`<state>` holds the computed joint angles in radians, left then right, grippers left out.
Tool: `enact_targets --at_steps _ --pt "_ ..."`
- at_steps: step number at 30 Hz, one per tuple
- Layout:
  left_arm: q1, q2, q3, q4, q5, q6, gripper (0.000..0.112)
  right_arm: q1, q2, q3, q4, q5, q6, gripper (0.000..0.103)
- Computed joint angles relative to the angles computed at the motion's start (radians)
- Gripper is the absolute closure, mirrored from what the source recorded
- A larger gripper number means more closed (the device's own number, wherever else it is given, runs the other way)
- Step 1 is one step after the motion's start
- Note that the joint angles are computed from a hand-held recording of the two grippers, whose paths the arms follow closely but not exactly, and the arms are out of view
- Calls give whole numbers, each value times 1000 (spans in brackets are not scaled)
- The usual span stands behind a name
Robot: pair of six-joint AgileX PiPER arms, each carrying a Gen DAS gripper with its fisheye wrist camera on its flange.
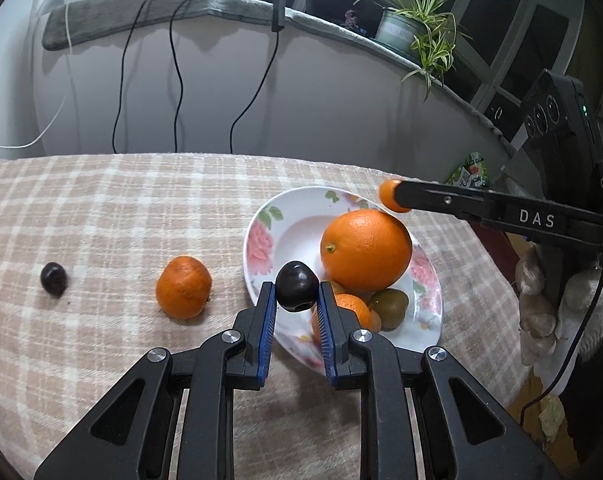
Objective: Organize fruits
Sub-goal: 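Carry both fruits onto the plate and open both tools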
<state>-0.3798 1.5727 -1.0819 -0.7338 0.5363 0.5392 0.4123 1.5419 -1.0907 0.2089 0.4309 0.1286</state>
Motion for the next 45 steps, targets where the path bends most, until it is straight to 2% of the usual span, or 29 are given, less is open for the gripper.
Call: enact_targets --at_steps 9,17,23,38,41,43,45 --pt "-13 32 -25 24 -6 -33 93 -63 -53 123 101 -67 -65 80" --pt "-20 47 -35 22 -8 -33 93 -70 -83 198 105 -88 -70 80" --pt "-22 48 -36 17 -5 -26 93 -65 -75 217 128 -96 -90 80" --pt "-18 48 -32 3 -5 -17 90 -52 -71 214 63 -90 -29 79" --pt "-17 45 -27 -2 -7 -13 84 -46 -73 218 34 -99 1 68" --pt "-18 46 -29 -3 -8 -12 83 -45 -77 222 34 -107 2 57" --pt "-19 47 -30 -4 -10 -13 83 -45 -80 223 35 -111 1 55"
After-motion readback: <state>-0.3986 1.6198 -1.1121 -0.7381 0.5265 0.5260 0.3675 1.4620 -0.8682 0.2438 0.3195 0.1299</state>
